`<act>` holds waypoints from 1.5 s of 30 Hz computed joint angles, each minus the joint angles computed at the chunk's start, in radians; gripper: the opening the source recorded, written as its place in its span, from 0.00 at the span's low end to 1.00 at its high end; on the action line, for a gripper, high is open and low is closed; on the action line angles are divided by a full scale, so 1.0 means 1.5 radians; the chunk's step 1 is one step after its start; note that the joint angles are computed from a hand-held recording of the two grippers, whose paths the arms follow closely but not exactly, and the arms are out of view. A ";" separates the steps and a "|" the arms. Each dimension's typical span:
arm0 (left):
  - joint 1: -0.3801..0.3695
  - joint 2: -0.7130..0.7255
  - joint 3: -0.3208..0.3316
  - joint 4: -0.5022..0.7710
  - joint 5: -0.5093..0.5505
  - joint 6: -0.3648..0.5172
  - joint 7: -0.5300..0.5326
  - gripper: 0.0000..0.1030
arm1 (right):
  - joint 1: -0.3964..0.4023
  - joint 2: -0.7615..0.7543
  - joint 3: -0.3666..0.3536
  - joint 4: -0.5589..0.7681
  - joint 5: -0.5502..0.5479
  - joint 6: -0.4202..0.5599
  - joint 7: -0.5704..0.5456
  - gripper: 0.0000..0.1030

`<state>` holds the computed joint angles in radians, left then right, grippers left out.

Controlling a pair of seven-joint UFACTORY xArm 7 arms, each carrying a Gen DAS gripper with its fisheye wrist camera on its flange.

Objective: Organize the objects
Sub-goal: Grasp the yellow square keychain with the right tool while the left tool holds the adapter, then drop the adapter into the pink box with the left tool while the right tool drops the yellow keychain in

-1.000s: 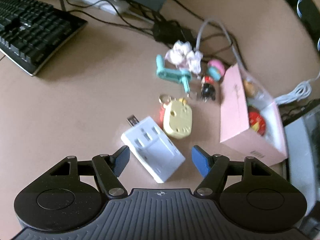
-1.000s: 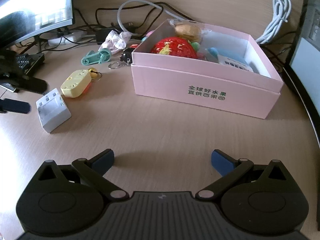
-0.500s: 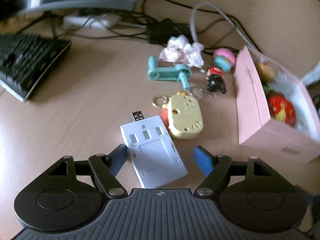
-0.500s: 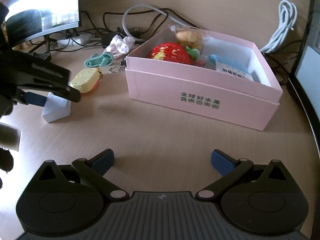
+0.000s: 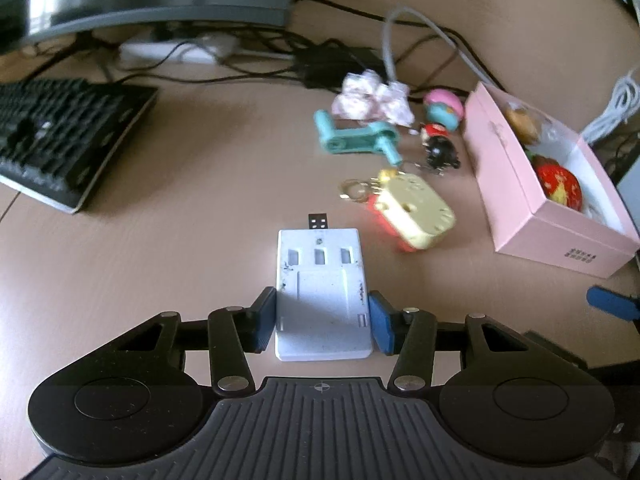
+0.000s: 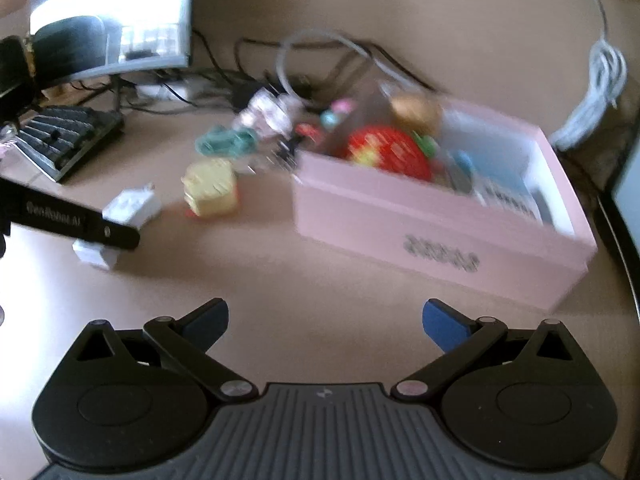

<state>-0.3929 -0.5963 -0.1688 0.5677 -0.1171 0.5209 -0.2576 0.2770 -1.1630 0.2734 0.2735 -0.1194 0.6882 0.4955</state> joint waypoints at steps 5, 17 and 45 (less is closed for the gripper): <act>-0.027 -0.061 0.082 -0.037 -0.053 0.002 0.087 0.51 | -0.003 0.094 0.038 0.053 -0.018 -0.098 0.004 0.98; 0.002 -0.167 0.172 -0.066 -0.147 0.085 0.259 0.51 | -0.185 0.435 0.189 0.278 -0.205 -0.152 0.093 0.72; -0.157 0.016 0.127 0.142 -0.444 0.110 0.568 0.51 | -0.067 -0.086 0.021 0.233 -0.076 0.270 0.045 0.44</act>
<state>-0.6279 -0.5727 0.0220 0.7807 -0.7827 0.6864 0.5945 0.1760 -1.2921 0.3045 0.6227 -0.2328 1.0930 0.5628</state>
